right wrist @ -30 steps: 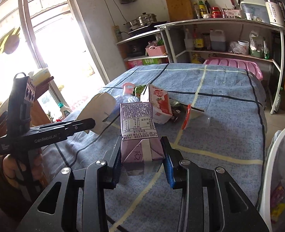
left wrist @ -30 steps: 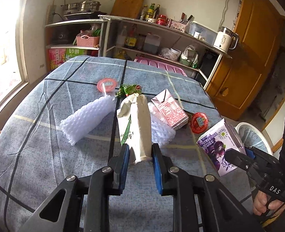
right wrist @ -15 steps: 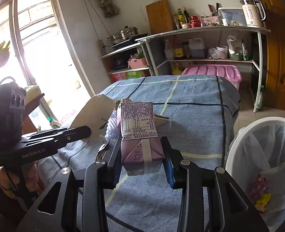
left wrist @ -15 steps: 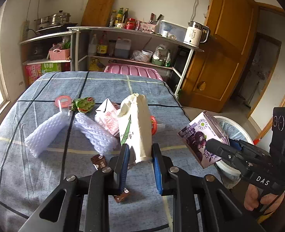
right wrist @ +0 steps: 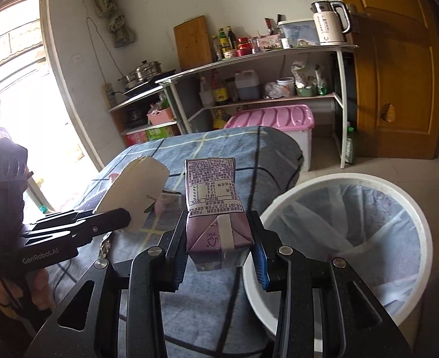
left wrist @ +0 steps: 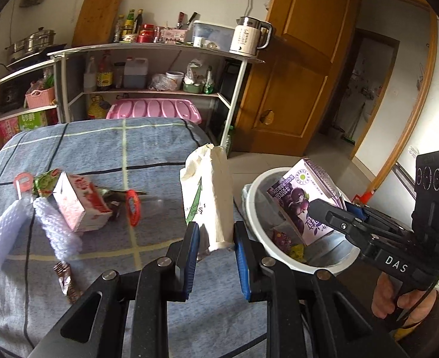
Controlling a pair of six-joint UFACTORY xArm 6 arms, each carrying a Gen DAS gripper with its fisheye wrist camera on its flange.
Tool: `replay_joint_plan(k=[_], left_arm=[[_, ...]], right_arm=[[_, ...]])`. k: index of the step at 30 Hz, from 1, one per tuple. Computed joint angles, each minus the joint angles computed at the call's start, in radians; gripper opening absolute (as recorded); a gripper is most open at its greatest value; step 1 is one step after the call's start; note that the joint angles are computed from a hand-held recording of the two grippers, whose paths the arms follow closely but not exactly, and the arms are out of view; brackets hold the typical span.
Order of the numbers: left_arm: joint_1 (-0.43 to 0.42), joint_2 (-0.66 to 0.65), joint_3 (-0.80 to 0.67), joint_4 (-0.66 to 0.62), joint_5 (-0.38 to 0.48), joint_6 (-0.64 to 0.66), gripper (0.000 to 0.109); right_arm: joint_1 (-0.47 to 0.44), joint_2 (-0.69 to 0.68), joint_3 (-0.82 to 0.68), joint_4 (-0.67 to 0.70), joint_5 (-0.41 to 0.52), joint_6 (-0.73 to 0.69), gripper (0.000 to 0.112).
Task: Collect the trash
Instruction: 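Grasp the paper bag with the left gripper while the right carries the carton to the bin, then open both grippers over the bin, dropping the paper bag and carton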
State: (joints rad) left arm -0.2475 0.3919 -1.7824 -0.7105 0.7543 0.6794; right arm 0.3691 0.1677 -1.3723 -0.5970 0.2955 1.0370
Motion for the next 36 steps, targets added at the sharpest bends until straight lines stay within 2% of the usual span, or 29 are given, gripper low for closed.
replay_joint_plan(k=[2, 5, 9, 15, 22, 28, 30, 32, 36], left_arm=[[-0.022, 0.03, -0.043, -0.002, 0.032, -0.006, 0.024], [-0.06, 0.056, -0.075, -0.01, 0.051, -0.006, 0.025], [-0.102, 0.105, -0.131, 0.004, 0.094, -0.017, 0.026], [-0.155, 0.164, -0.181, 0.034, 0.134, -0.046, 0.027], [-0.19, 0.212, -0.224, 0.08, 0.157, -0.082, 0.027], [-0.197, 0.238, -0.258, 0.108, 0.161, -0.108, 0.038], [-0.196, 0.239, -0.259, 0.115, 0.161, -0.113, 0.047], [-0.193, 0.233, -0.25, 0.11, 0.16, -0.114, 0.049], [-0.186, 0.209, -0.218, 0.1, 0.139, -0.103, 0.05]], right_arm=[[-0.019, -0.035, 0.038, -0.062, 0.018, 0.073, 0.038], [-0.045, -0.082, 0.095, -0.079, 0.035, 0.118, 0.038], [-0.064, -0.122, 0.141, -0.105, 0.111, 0.155, 0.038], [-0.08, -0.147, 0.181, -0.079, 0.194, 0.145, 0.038], [-0.105, -0.17, 0.228, -0.06, 0.2, 0.138, 0.038], [-0.108, -0.167, 0.227, -0.045, 0.239, 0.12, 0.038], [-0.107, -0.169, 0.233, -0.052, 0.237, 0.129, 0.045], [-0.106, -0.173, 0.237, -0.062, 0.233, 0.144, 0.056], [-0.097, -0.172, 0.223, -0.072, 0.259, 0.161, 0.057]])
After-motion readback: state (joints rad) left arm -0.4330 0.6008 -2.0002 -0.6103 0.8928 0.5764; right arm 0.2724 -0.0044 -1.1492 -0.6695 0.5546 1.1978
